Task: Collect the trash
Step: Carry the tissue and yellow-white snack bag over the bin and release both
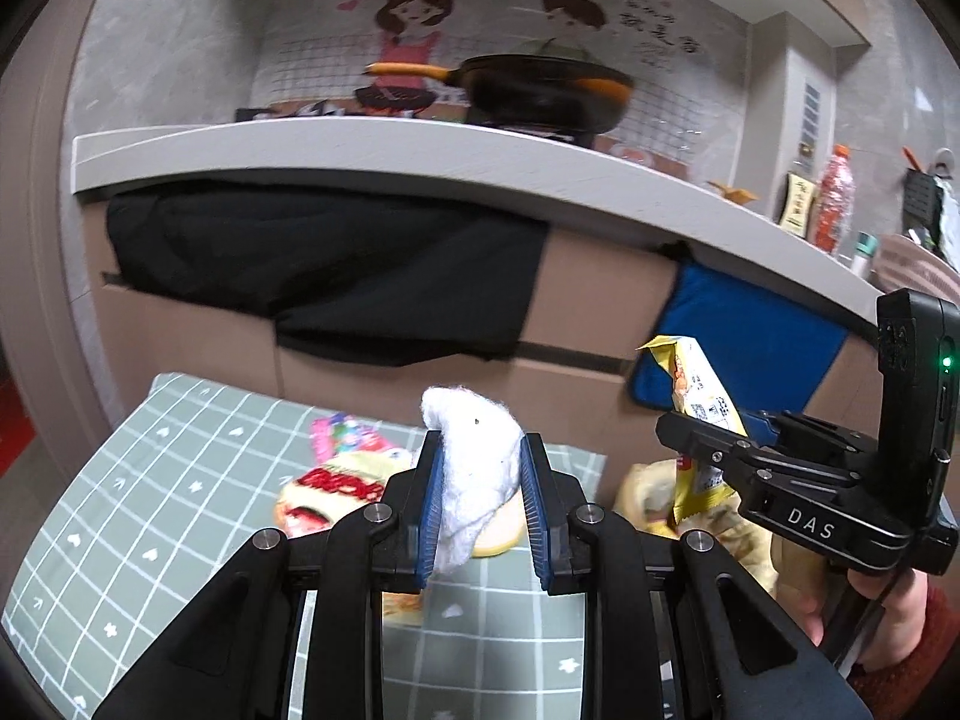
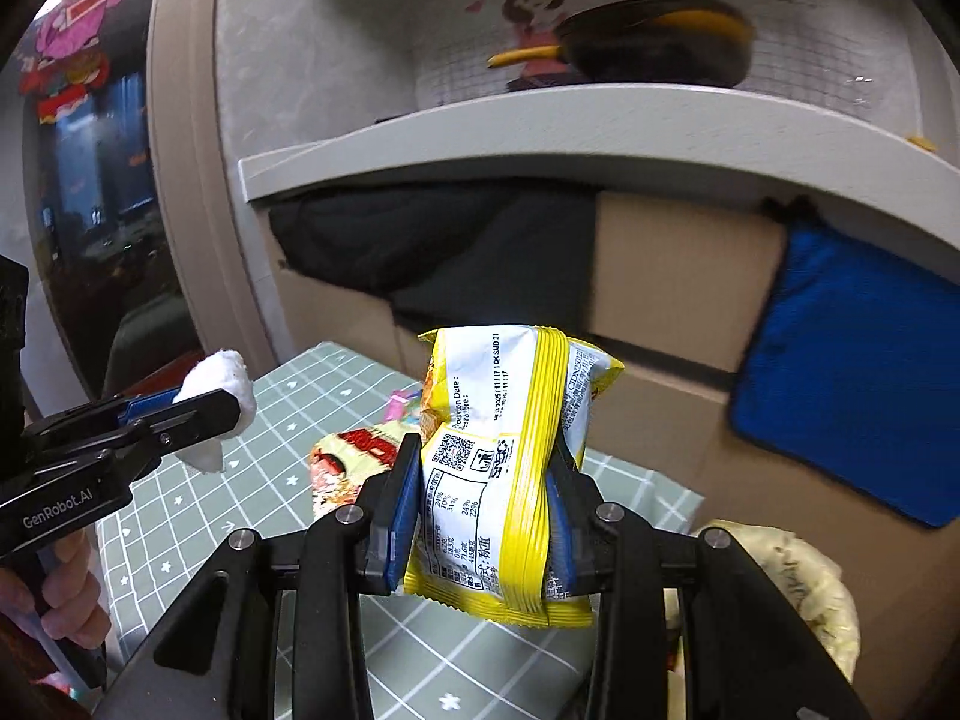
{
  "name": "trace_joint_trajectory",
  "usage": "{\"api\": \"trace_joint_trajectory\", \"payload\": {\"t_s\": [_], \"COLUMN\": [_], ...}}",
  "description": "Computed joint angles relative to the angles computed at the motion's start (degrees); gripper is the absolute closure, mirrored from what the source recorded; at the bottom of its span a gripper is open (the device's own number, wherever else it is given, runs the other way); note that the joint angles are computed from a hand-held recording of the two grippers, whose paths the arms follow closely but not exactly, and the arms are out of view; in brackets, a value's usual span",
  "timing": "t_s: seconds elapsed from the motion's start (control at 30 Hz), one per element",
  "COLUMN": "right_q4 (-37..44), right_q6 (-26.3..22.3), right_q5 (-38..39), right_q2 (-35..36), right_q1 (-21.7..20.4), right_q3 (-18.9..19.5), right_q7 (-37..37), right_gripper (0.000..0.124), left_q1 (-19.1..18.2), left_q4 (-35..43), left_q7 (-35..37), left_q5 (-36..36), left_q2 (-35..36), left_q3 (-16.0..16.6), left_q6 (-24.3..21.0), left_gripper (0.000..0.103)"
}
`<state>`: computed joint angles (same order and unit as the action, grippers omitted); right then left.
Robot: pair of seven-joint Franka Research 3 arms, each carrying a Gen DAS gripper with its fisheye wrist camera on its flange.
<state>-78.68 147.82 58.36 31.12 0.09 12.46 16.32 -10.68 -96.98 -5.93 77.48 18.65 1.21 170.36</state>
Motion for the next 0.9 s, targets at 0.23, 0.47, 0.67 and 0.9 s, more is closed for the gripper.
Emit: {"api": "trace_joint_trajectory", "payload": {"t_s": [0.23, 0.47, 0.67, 0.9], "right_q4": [-2.5, -2.2, -0.8, 3.1], "right_q6": [2.0, 3.9, 4.5, 4.1], "right_q5": [5.7, 8.4, 7.3, 4.0], "right_q2": [-2.6, -2.9, -1.2, 2.8], "right_q1": [-3.2, -4.6, -6.2, -8.2], "right_q3": [-0.1, -1.9, -2.8, -3.3], "right_q7": [-4.0, -4.4, -2.0, 3.5], "right_gripper": [0.090, 0.090, 0.090, 0.089], "left_q1": [-1.5, -2.8, -0.2, -2.0], "left_q4": [6.2, 15.3, 25.1, 41.3], "left_q7": [4.3, 18.4, 36.7, 50.9], "left_q5": [-4.7, -15.4, -28.7, -39.1], "left_q2": [4.6, 11.7, 20.5, 33.1], "left_q3": [-0.5, -2.8, -11.4, -15.6], "left_q6": [2.7, 4.9, 1.8, -4.8], "left_gripper": [0.078, 0.078, 0.078, 0.078]}}
